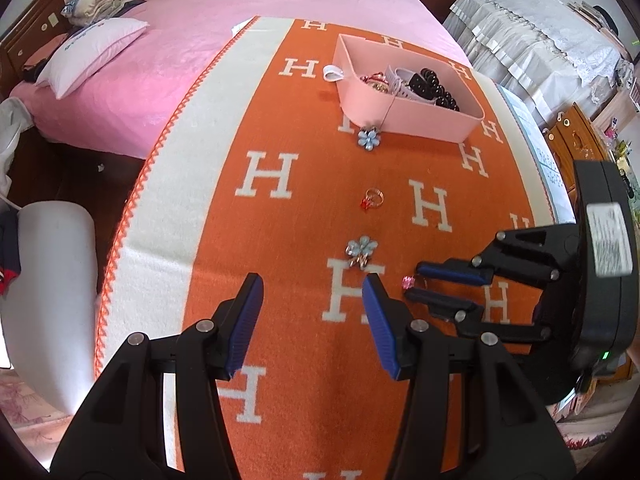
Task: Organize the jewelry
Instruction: 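Grasp the silver ring with the right gripper while the left gripper grasps the red-stone ring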
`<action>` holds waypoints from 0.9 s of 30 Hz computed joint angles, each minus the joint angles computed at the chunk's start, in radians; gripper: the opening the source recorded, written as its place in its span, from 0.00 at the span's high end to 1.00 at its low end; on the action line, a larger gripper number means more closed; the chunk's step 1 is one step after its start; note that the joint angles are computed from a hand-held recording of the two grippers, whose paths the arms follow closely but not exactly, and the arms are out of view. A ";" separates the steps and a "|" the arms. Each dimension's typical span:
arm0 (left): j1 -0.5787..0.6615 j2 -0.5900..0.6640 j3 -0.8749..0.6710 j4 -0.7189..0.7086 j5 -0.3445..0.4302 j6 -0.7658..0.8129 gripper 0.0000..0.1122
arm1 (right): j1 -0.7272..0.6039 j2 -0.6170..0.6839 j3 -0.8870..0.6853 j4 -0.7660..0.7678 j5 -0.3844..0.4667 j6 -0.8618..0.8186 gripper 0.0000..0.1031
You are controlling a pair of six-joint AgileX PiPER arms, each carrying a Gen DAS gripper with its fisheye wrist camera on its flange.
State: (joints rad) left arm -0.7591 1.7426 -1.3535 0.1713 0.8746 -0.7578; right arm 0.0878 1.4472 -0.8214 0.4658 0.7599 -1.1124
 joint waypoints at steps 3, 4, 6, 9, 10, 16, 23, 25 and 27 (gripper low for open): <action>0.002 0.024 -0.034 0.005 -0.003 0.006 0.57 | -0.004 0.004 -0.003 -0.015 -0.024 0.049 0.85; 0.003 0.035 -0.049 0.005 -0.005 0.010 0.57 | -0.015 0.013 -0.012 -0.023 -0.036 0.084 0.85; 0.008 0.068 -0.092 -0.002 -0.008 0.030 0.57 | -0.038 0.040 -0.035 -0.039 -0.060 0.158 0.85; 0.017 0.126 -0.159 -0.028 -0.003 0.072 0.57 | -0.093 0.096 -0.094 -0.046 -0.059 0.256 0.85; 0.020 0.149 -0.184 -0.039 0.000 0.086 0.57 | -0.109 0.111 -0.111 -0.050 -0.059 0.285 0.85; 0.036 0.295 -0.340 -0.097 0.027 0.207 0.57 | -0.178 0.159 -0.160 -0.026 -0.045 0.346 0.85; 0.057 0.419 -0.474 -0.141 0.072 0.368 0.57 | -0.217 0.159 -0.152 0.016 -0.037 0.327 0.85; 0.060 0.432 -0.496 -0.154 0.090 0.430 0.57 | -0.233 0.156 -0.147 0.036 -0.032 0.316 0.85; 0.062 0.446 -0.521 -0.163 0.107 0.472 0.58 | -0.235 0.155 -0.140 0.052 -0.038 0.313 0.85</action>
